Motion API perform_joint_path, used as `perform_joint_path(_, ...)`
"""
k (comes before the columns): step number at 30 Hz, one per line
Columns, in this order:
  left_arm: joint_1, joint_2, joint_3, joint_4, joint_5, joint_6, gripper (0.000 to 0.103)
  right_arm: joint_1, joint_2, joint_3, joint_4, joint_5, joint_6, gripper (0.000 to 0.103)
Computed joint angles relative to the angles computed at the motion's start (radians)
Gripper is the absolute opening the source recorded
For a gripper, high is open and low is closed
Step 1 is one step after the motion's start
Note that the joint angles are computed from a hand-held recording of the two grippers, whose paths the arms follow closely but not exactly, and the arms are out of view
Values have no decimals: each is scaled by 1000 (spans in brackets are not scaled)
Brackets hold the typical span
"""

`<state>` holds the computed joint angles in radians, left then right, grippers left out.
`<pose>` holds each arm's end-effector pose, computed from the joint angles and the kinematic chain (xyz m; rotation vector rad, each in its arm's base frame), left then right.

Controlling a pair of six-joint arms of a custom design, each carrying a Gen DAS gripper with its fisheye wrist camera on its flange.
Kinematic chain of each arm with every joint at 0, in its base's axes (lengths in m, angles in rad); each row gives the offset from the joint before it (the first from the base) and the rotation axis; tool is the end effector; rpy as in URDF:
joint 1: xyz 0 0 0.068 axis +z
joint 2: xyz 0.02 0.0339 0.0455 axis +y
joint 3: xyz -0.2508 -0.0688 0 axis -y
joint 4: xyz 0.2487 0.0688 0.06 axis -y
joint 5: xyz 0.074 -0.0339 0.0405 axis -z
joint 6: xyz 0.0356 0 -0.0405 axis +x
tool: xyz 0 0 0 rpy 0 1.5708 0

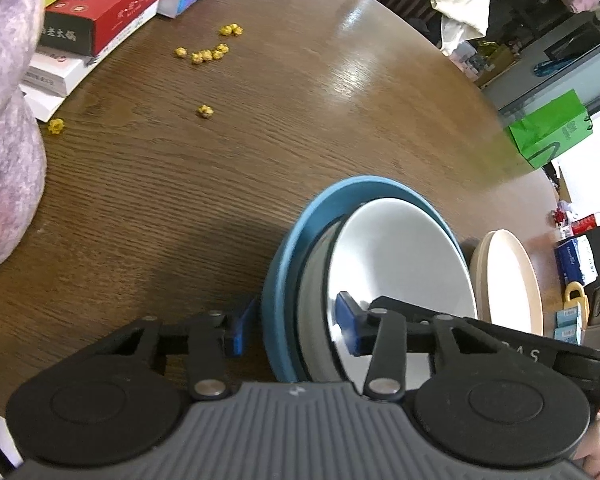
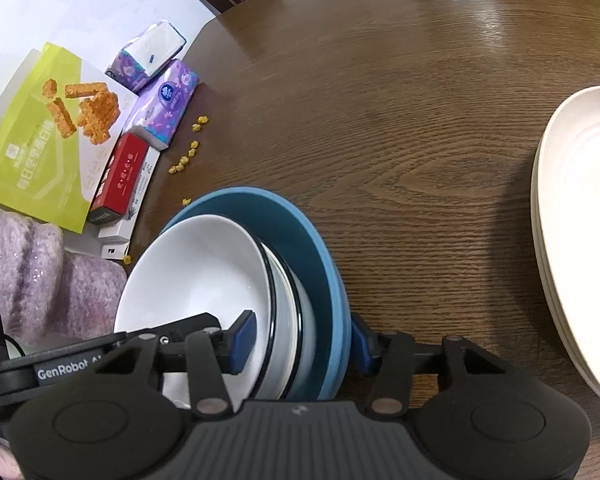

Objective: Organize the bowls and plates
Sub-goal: 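Carry the bowl stack with both grippers toward the cream plates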

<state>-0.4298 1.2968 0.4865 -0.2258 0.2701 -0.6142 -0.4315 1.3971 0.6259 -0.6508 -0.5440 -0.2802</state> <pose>0.1981 -0.1012 0.1229 -0.1500 2.7249 -0.6937 0.2005 -0.0721 0.1269 0.1505 2.7402 0.6461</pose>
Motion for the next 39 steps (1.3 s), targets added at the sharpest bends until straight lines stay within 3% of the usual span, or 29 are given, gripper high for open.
perform_joint_path(24, -58, -11, 8, -13, -79, -8, 42, 1, -22, -9, 5, 3, -35, 46)
perform_joint_path(39, -57, -11, 5, -8, -78, -21, 42, -18, -18, 4, -13, -13, -66, 44)
